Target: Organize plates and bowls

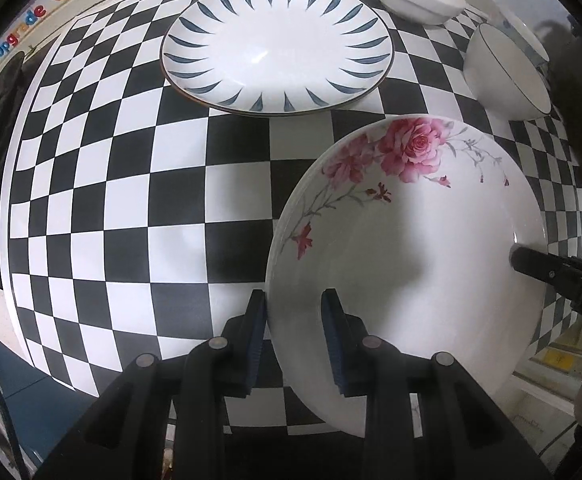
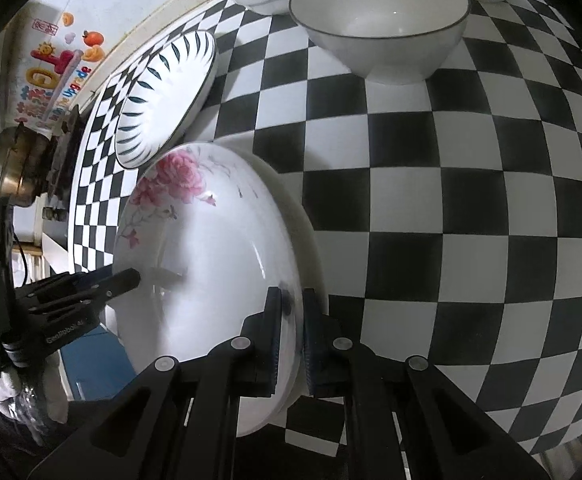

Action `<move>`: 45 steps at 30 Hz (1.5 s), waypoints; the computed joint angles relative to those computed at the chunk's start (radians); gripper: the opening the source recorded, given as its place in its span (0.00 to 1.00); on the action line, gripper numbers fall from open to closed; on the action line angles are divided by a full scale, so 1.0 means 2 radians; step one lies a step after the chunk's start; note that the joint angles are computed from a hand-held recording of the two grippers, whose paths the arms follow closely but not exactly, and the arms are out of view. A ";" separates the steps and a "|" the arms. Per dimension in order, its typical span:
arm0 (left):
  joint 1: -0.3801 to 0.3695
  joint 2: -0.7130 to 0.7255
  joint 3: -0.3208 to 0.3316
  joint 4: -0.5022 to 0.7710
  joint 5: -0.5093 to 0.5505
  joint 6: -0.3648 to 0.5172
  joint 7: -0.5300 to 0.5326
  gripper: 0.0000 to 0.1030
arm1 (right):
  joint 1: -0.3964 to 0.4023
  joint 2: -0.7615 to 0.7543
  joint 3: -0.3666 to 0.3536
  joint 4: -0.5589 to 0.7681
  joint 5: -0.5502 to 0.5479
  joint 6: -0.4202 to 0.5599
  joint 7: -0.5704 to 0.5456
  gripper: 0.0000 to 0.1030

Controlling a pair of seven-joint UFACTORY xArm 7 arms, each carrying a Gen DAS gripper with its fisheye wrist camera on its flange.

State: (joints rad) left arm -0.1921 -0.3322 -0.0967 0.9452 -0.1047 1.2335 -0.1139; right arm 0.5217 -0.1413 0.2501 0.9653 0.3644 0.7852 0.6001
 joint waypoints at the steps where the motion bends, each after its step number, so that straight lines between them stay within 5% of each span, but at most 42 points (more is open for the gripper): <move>1: -0.001 0.001 -0.001 0.000 0.001 -0.001 0.000 0.25 | 0.000 0.004 0.001 0.008 -0.009 0.008 0.001 0.11; 16: -0.006 -0.009 -0.006 -0.007 0.007 0.002 -0.008 0.25 | 0.003 0.020 0.009 0.050 -0.042 0.078 0.041 0.13; 27: -0.004 -0.022 -0.007 -0.013 0.010 0.004 -0.028 0.25 | 0.002 -0.001 0.012 0.039 -0.059 0.087 0.069 0.13; 37: 0.004 -0.054 -0.004 -0.021 0.014 0.011 -0.057 0.25 | 0.003 -0.012 0.005 0.028 -0.025 0.081 0.038 0.14; 40: 0.015 -0.063 0.003 -0.011 0.019 0.013 -0.068 0.26 | 0.000 -0.012 0.004 0.041 -0.033 0.089 0.038 0.24; 42: 0.024 -0.060 0.009 0.002 0.022 0.014 -0.071 0.26 | -0.002 -0.012 0.004 0.051 -0.034 0.084 0.038 0.46; 45: 0.039 -0.044 0.020 0.029 0.028 0.009 -0.069 0.26 | -0.005 -0.002 0.002 0.079 -0.034 0.079 0.034 0.55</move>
State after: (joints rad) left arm -0.1145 -0.4192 -0.0572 1.0041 -0.0488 1.2519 -0.2518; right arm 0.5126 -0.1452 0.2539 1.1243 0.2971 0.9436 0.6686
